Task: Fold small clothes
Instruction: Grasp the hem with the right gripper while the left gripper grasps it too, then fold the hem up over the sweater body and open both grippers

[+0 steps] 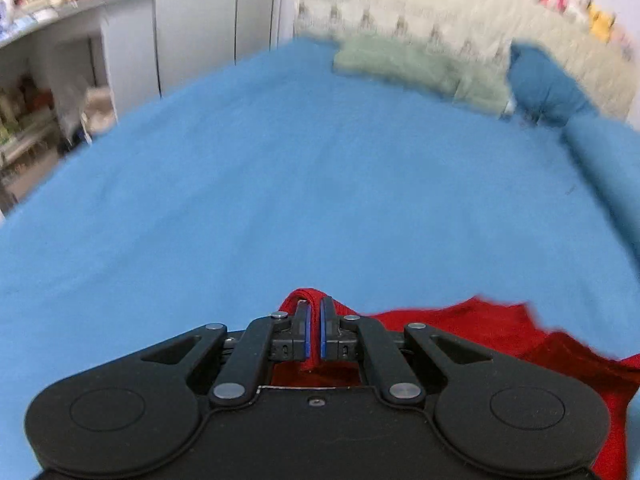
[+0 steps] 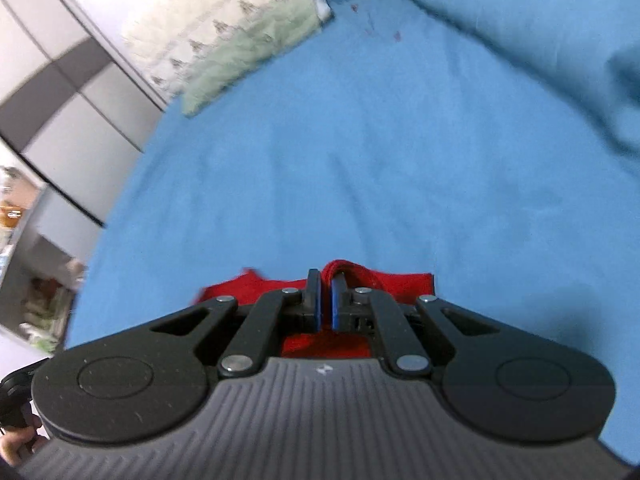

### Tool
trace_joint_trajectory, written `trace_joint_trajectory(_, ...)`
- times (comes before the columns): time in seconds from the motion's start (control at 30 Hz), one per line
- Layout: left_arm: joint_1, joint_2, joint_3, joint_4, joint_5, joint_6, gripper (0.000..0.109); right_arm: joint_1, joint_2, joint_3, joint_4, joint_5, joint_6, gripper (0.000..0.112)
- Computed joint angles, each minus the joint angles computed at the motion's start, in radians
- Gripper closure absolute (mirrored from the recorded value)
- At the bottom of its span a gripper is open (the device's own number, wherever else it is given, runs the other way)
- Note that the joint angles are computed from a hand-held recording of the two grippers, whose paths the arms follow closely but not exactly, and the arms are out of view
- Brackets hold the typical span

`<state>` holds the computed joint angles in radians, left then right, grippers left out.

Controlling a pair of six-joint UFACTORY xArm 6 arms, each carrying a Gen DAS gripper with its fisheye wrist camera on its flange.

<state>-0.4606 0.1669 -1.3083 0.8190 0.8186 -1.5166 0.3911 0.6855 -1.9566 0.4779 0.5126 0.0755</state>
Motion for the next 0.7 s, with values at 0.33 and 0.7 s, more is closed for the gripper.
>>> trace_joint_trajectory(0.33,0.065,0.105,-0.055,-0.032,-0.061,0.010,0.079,-0.005,0.290,-0.367,-0.171,0.108,0.075,0.084)
trace_joint_trajectory(0.7,-0.062,0.010,0.059,-0.014,-0.091,0.089,0.021,0.081,-0.014,0.161,-0.047,-0.149,-0.167,0.015)
